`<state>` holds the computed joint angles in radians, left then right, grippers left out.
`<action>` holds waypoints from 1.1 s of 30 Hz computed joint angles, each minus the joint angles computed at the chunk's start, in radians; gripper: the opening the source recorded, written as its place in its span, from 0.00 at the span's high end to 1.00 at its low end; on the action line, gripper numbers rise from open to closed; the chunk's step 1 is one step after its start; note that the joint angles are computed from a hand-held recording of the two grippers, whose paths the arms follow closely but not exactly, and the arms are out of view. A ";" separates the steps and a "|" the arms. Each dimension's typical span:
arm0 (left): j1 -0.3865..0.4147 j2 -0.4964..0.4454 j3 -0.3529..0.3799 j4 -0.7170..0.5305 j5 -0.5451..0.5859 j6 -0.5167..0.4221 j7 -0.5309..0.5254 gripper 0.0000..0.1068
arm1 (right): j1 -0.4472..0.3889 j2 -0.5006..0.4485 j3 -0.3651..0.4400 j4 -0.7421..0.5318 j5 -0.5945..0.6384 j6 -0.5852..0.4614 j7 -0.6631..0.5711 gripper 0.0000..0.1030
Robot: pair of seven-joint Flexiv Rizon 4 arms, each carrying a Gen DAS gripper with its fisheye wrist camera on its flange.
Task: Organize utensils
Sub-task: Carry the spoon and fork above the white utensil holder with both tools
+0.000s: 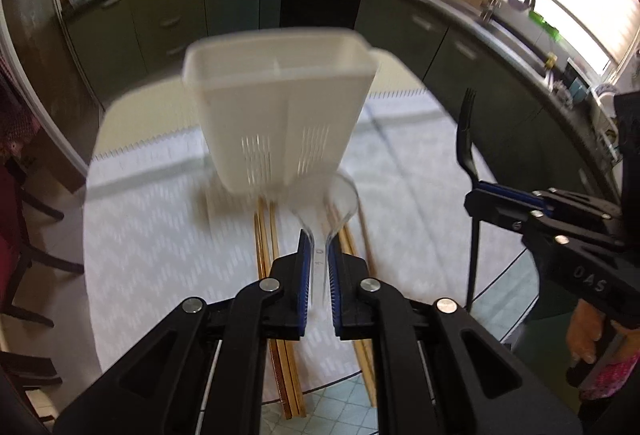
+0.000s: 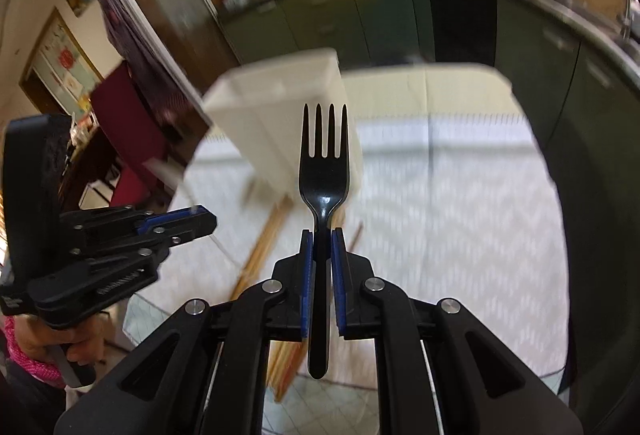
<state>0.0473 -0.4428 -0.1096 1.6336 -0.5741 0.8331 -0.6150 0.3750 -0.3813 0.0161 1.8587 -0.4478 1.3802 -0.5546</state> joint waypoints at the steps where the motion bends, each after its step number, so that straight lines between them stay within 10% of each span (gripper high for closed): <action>1: 0.008 0.009 -0.011 -0.005 -0.023 -0.001 0.012 0.92 | -0.007 0.012 -0.008 0.007 -0.008 0.018 -0.010 0.90; 8: 0.016 0.016 -0.062 -0.088 -0.190 0.080 0.066 0.92 | 0.045 0.013 -0.130 -0.089 -0.138 0.118 0.071 0.90; 15: -0.001 -0.079 -0.112 -0.233 -0.252 0.236 0.084 0.92 | 0.186 -0.131 -0.448 -0.322 -0.363 0.157 0.297 0.90; 24: 0.010 -0.205 -0.136 -0.364 -0.172 0.232 0.016 0.92 | 0.059 -0.343 -0.313 -0.566 -0.276 0.046 0.213 0.90; 33: 0.006 -0.231 -0.140 -0.367 -0.111 0.215 0.002 0.92 | 0.173 -0.340 -0.468 -0.425 -0.266 0.160 0.247 0.90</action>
